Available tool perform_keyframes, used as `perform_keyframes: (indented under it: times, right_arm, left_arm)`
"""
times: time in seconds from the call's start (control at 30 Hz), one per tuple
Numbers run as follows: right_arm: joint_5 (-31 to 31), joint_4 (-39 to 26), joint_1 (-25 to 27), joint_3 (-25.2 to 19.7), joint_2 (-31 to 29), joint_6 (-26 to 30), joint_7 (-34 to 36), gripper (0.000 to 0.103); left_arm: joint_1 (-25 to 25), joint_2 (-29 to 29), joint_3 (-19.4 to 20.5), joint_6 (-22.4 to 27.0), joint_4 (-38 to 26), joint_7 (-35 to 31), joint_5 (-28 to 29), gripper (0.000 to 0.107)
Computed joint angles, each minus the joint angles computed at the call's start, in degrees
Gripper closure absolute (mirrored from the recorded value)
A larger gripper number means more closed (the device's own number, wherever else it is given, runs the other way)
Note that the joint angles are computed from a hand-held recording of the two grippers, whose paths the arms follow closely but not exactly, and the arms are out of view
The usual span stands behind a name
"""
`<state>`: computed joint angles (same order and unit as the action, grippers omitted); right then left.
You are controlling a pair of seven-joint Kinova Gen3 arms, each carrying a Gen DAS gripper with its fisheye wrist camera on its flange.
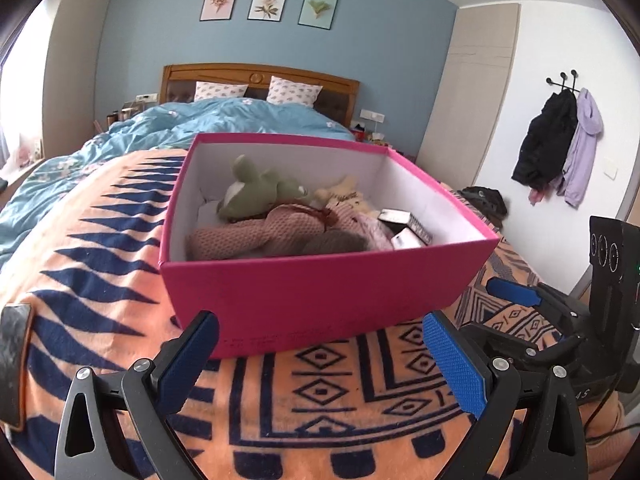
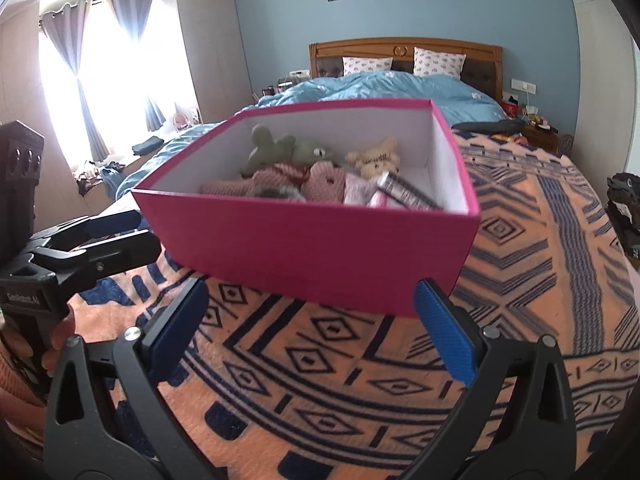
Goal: Organize objects
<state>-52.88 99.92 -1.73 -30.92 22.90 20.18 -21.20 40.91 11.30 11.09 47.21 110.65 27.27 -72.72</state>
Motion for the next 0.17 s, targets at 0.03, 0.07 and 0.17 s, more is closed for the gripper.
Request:
perform_keyframes:
  times: [0.03,0.07,0.17]
  right_arm:
    - [0.4,0.17,-0.59,0.37,0.01,-0.23,-0.31,0.0]
    - [0.59,0.45,-0.8,0.35,-0.01,-0.62,-0.29,0.0]
    - [1.66,1.09,-1.38,0.3,-0.05,-1.43,-1.19,0.0]
  left_arm:
    - [0.44,0.22,-0.16,0.45,0.03,0.17,-0.11,0.005]
    - [0.29,0.54,0.19,0.74,-0.2,-0.58,0.31,0.005]
    - [0.18,0.94,0.05,0.15,-0.49,-2.11,1.84,0.005]
